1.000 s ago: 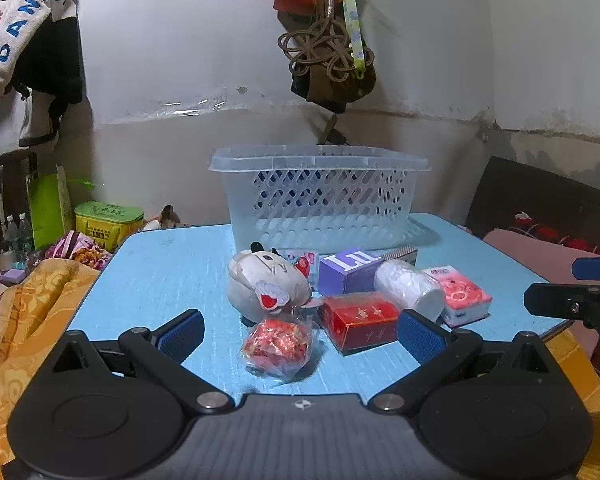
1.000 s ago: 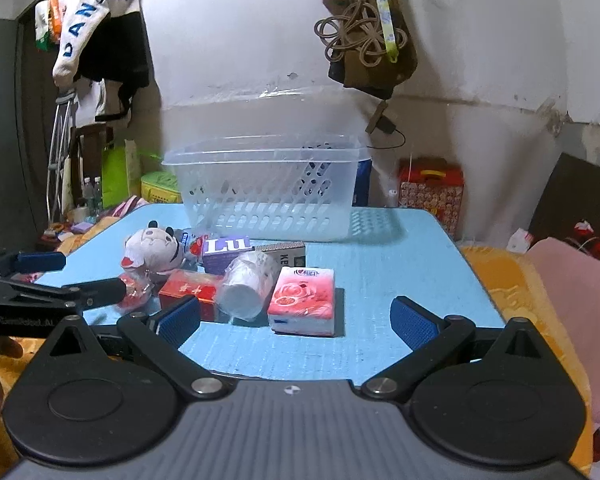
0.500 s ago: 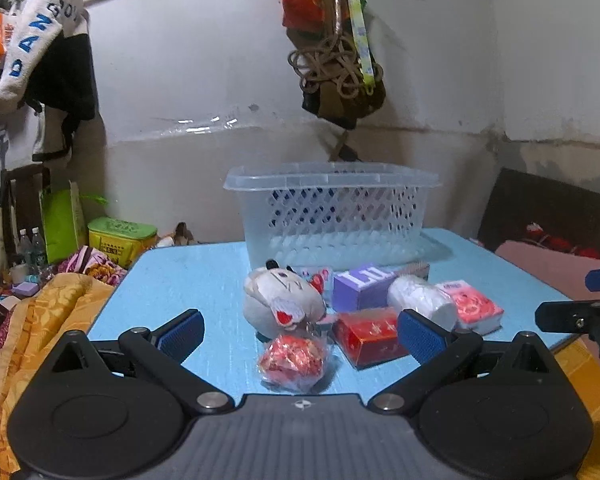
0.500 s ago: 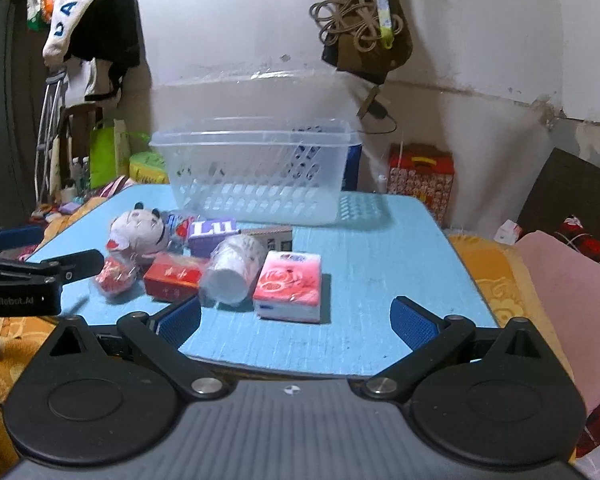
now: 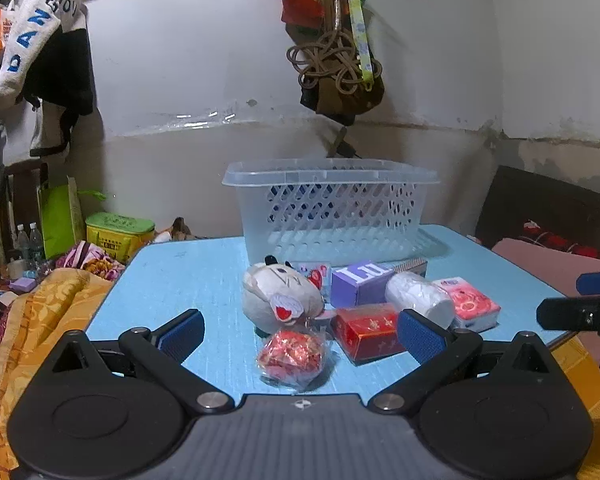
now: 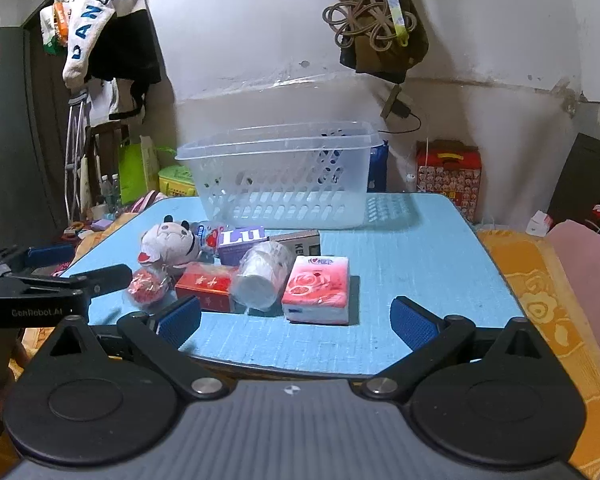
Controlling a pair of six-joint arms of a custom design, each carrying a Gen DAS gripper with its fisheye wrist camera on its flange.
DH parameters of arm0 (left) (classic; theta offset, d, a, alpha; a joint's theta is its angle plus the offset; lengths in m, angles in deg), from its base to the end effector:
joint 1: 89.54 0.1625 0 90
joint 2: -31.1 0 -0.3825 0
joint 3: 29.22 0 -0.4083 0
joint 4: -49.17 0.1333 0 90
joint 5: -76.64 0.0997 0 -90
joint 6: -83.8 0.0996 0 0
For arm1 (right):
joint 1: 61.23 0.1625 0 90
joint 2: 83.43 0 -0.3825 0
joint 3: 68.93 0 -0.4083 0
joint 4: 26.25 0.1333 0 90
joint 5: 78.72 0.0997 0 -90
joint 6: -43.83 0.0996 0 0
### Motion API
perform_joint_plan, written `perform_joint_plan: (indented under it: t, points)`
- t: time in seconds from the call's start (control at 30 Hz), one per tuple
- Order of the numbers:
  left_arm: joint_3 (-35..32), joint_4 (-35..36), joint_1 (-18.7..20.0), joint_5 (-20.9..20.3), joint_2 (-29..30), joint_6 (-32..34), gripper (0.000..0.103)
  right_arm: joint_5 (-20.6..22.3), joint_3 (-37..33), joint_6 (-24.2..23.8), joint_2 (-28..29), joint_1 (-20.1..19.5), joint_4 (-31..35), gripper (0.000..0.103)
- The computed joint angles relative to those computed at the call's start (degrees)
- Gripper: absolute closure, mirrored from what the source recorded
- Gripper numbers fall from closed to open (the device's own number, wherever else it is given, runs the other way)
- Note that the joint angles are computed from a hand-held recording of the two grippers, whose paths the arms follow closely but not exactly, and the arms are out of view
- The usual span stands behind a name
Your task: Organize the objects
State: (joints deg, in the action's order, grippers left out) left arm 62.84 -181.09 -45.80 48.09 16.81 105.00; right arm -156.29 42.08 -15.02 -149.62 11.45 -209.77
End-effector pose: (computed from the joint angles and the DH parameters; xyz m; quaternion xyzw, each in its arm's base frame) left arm -0.2414 -0.5366 -0.0757 0.1877 0.7584 -0.5300 0.3297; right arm -0.0258 -0.6025 0.2353 0.3628 -0.8310 0.3835 0.1752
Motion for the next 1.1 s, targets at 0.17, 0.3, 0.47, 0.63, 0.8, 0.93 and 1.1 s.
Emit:
perform_joint_plan:
  t: [0.17, 0.3, 0.47, 0.63, 0.8, 0.93, 1.1]
  points:
    - [1.1, 1.9, 0.3, -0.7, -0.9, -2.5, 0.000, 0.9, 0.1, 0.0, -0.4, -0.2, 0.8, 0.000]
    - [1.6, 3.5, 0.4, -1.2, -1.2, -3.2, 0.001, 0.8, 0.1, 0.0, -0.3, -0.2, 0.7, 0.000]
    - [1.8, 4.7, 0.4, -1.4, -1.4, -4.6, 0.001, 1.2, 0.1, 0.3, -0.5, -0.3, 1.3, 0.000]
    - [2.3, 5.0, 0.6, -1.2, -1.8, -6.0, 0.001, 1.2, 0.2, 0.3, -0.5, -0.4, 1.1, 0.000]
    - [2.5, 5.3, 0.5, -1.3, -1.9, -6.4, 0.001, 1.2, 0.2, 0.5, -0.5, -0.3, 0.9, 0.000]
    - [2.4, 5.5, 0.5, -1.5, -1.9, -6.3, 0.001, 1.2, 0.2, 0.5, -0.5, -0.3, 0.9, 0.000]
    - [2.5, 6.4, 0.6, -1.4, -2.0, -6.7, 0.001, 1.4, 0.3, 0.6, -0.7, -0.4, 1.3, 0.000]
